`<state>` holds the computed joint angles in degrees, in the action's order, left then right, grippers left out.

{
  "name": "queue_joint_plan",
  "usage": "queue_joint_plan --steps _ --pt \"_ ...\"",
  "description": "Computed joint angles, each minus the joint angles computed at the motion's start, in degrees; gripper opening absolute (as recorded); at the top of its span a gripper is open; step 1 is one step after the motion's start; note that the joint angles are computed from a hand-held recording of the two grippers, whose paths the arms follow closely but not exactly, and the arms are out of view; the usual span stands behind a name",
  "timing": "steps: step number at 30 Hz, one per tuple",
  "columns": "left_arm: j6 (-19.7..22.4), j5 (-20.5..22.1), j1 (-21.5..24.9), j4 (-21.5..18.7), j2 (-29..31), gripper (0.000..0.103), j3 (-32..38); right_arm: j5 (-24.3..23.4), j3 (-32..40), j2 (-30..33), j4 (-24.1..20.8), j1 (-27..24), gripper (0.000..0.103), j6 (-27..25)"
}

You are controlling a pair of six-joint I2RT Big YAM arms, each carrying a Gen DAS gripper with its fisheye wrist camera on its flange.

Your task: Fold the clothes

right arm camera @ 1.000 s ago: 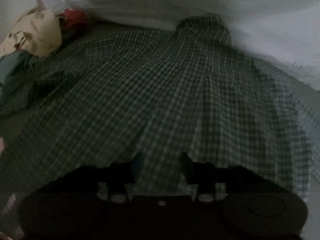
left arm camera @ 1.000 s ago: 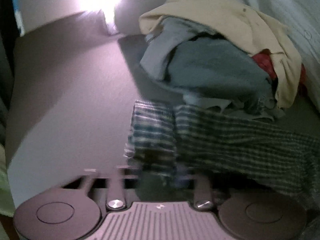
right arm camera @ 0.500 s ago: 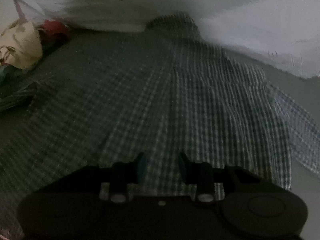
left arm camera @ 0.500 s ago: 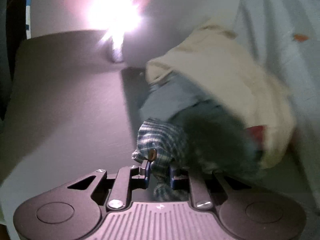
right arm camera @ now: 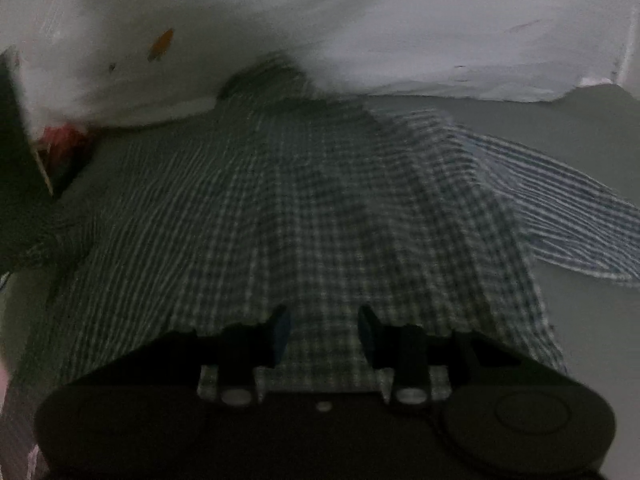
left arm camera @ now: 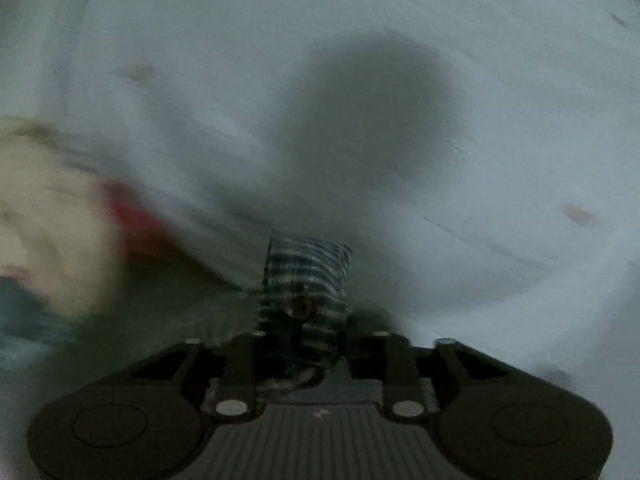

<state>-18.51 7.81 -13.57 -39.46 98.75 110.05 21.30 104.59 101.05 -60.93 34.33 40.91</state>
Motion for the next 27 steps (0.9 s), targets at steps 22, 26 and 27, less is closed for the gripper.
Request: queue_joint_plan --steps 22,26,27 --pt "-3.16 -25.96 2.24 -21.18 -13.87 0.079 -26.22 8.8 2.89 4.46 2.02 4.82 0.018 -29.98" --pt "-5.47 -24.73 4.26 -22.12 -19.82 0.075 -33.03 9.37 8.26 9.53 3.47 4.27 0.018 -42.11" --pt "-5.88 -23.22 4.57 -22.11 -20.94 0.075 -34.05 9.09 9.59 10.77 3.74 4.02 0.019 -44.38"
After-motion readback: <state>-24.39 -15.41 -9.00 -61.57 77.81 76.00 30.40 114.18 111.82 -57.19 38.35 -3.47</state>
